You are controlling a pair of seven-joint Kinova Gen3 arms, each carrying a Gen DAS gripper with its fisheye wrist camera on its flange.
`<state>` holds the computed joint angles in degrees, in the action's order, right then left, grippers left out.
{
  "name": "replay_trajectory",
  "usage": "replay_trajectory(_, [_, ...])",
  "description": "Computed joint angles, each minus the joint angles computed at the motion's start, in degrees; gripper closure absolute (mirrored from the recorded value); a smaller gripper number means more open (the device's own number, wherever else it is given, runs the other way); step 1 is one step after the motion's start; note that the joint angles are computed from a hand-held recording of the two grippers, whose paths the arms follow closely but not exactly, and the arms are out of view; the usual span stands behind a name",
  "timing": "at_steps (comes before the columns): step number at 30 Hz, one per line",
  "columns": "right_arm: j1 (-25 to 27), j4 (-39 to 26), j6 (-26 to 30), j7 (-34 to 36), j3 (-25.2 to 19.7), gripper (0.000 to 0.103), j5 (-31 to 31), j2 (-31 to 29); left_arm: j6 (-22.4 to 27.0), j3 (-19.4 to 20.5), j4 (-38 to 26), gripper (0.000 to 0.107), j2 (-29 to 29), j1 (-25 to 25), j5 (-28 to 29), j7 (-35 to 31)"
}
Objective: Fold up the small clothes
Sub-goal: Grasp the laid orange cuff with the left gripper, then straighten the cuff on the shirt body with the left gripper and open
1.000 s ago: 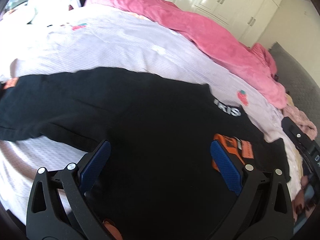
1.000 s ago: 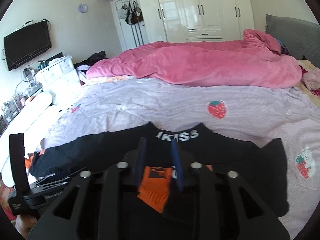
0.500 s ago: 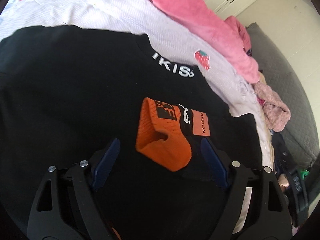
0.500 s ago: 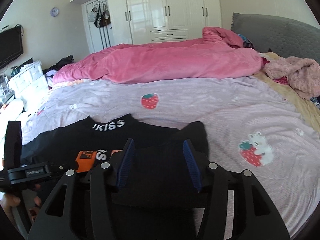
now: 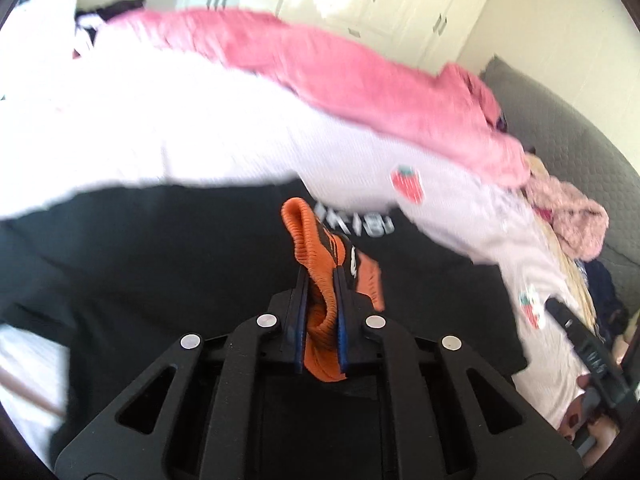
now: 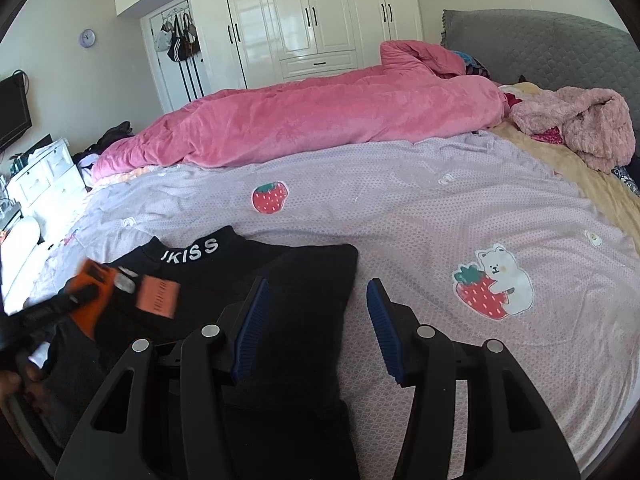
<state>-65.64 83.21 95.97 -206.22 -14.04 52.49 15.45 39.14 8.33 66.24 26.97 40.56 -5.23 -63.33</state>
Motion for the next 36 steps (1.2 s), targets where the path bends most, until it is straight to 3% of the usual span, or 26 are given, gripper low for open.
replay_trajectory(3, [0.4, -0.3, -1.0, 0.9, 0.1, 0.053, -0.5, 0.5, -1.9, -3.3, 2.6, 0.102, -2.6, 1.4, -4.1, 2.6])
replay_trajectory(7, [0.9, -1.5, -2.4, 3.1, 0.5, 0.053, -1.5, 1.6, -0.4, -0.8, 2.6, 0.102, -2.2, -2.4, -1.8, 0.9])
replay_trajectory(12, [1.0, -2.9, -3.9, 4.7, 1.6, 0.052, -2.6, 2.7, 3.0, -0.3, 1.8, 0.1, -0.4, -3.4, -0.2, -0.1])
replay_trajectory(22, [0.8, -4.0, -8.4, 7.2, 3.3, 0.05, -3.1, 4.3, 0.5, -3.2, 7.7, 0.096, -5.4, -4.2, -3.9, 5.1])
replay_trajectory(26, [0.9, -3.9, -9.2, 7.8, 3.7, 0.05, -3.2, 4.4, -0.2, -1.3, 7.6, 0.096, -6.1, -4.6, -4.6, 4.1])
replay_trajectory(31, [0.3, -3.7, -8.7, 7.9, 3.9, 0.05, -2.7, 4.3, 1.8, 1.4, 4.8, 0.096, -3.4, -3.3, -3.6, -1.4])
replay_trajectory(36, [0.6, -3.0, -9.4, 7.6, 3.6, 0.05, -3.2, 4.0, 7.4, -1.2, 0.8, 0.092, 1.5, -0.3, -5.1, -0.9])
